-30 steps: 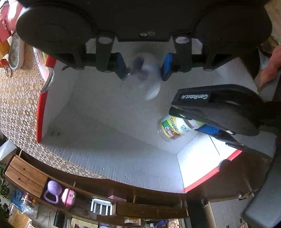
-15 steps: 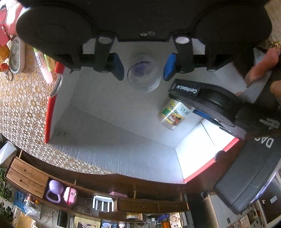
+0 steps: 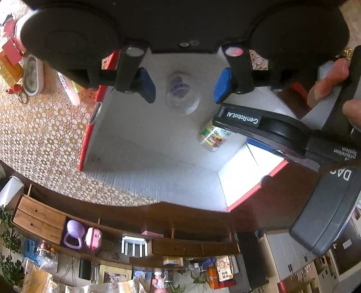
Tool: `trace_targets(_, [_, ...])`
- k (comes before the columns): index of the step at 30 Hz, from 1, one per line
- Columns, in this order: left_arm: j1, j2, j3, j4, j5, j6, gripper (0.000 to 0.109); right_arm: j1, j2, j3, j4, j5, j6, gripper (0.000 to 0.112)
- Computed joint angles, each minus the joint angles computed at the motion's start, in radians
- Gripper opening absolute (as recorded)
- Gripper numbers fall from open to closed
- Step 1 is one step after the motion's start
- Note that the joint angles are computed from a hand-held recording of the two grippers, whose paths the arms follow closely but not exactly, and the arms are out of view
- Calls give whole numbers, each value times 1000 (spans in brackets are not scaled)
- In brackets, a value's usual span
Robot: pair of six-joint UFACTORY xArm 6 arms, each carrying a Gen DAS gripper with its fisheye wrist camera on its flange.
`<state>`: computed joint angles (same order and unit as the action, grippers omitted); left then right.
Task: Organize rigid objects
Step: 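Carry both items over the red shoebox and open both grippers to drop them, then withdraw both grippers from the shoebox back over the table items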
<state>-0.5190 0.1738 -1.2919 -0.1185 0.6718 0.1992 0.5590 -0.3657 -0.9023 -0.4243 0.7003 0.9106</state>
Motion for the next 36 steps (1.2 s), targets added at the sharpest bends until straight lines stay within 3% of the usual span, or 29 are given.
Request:
trace_targets(2, [-4,-31,25,-8,-17,7,62,7,-33,18,-9,-6,12,64])
trace_targets(8, [-15,-132,99,-38,-56,25,62,36,-139,64,-43,5,55,66])
trace_targets(11, [-24,-177,133,-65,-76,38,62,54,-208,99,-77,19,95,76])
trace_targets(18, [-59,-280,218,-80,-121,26,62,98,-357,172,-131,65,179,78])
trace_targets(29, [-141,-417,352,-84,-198,-5,69,207,-578,270,-248,200,313,89])
trace_targets(33, [-179,-469,412,-74,-249,-20,76,268,-648,299,-290,268,368,91])
trace_targets(36, [-206,-498,448,-115,-282,11,83,342,-707,323,-343,350,435,99])
